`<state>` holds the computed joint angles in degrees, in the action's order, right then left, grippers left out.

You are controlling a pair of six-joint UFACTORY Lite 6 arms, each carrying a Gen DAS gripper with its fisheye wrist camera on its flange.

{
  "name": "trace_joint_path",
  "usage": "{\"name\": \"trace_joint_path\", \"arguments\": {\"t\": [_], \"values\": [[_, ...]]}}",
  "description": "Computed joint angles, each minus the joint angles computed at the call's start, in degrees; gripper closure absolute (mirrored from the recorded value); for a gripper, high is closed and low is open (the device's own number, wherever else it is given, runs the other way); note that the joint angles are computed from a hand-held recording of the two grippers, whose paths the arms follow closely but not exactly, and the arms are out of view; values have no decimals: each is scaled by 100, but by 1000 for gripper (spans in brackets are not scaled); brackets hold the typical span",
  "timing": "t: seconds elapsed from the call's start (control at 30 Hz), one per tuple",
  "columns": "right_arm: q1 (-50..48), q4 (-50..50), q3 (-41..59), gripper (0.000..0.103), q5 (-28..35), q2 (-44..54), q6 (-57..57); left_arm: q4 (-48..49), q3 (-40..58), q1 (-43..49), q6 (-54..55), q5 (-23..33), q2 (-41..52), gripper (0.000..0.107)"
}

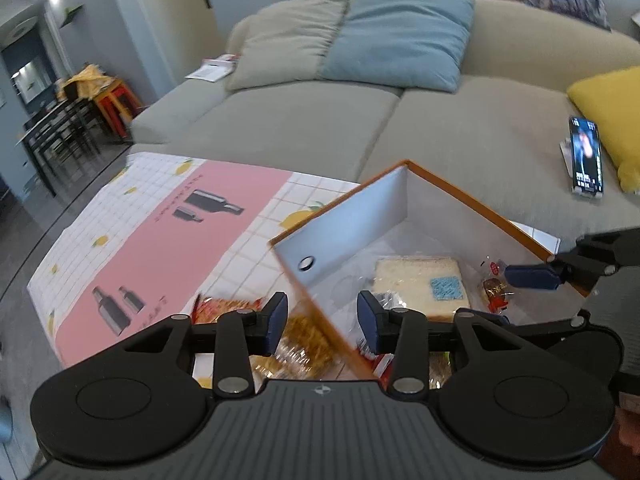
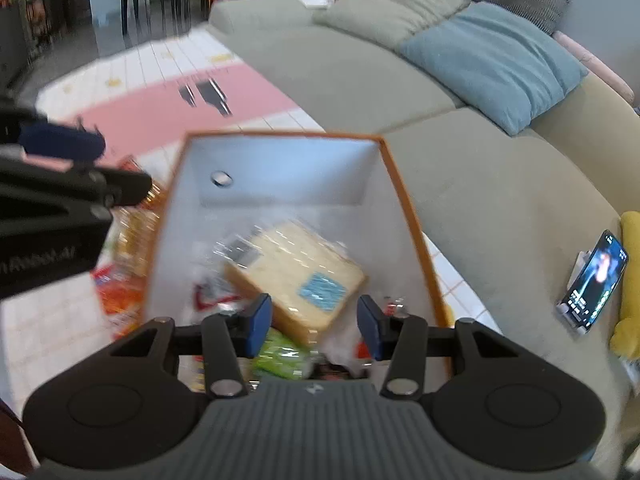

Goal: Organize snacks
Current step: 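Move the right gripper to the long red snack bag and grasp it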

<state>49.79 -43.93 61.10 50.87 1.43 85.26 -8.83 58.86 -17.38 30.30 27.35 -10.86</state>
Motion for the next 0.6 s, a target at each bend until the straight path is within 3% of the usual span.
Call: {"name": "trace_joint_path", "arguments": {"t": [0.33, 0.6], "values": [[1774, -1163, 726, 57, 556, 607, 2367, -1644, -1069, 1879, 2009, 478, -1508, 56], [2583, -1541, 1139, 57, 806, 1450, 3264, -2869, -1994, 3466, 4031, 820, -1836, 54]]}}
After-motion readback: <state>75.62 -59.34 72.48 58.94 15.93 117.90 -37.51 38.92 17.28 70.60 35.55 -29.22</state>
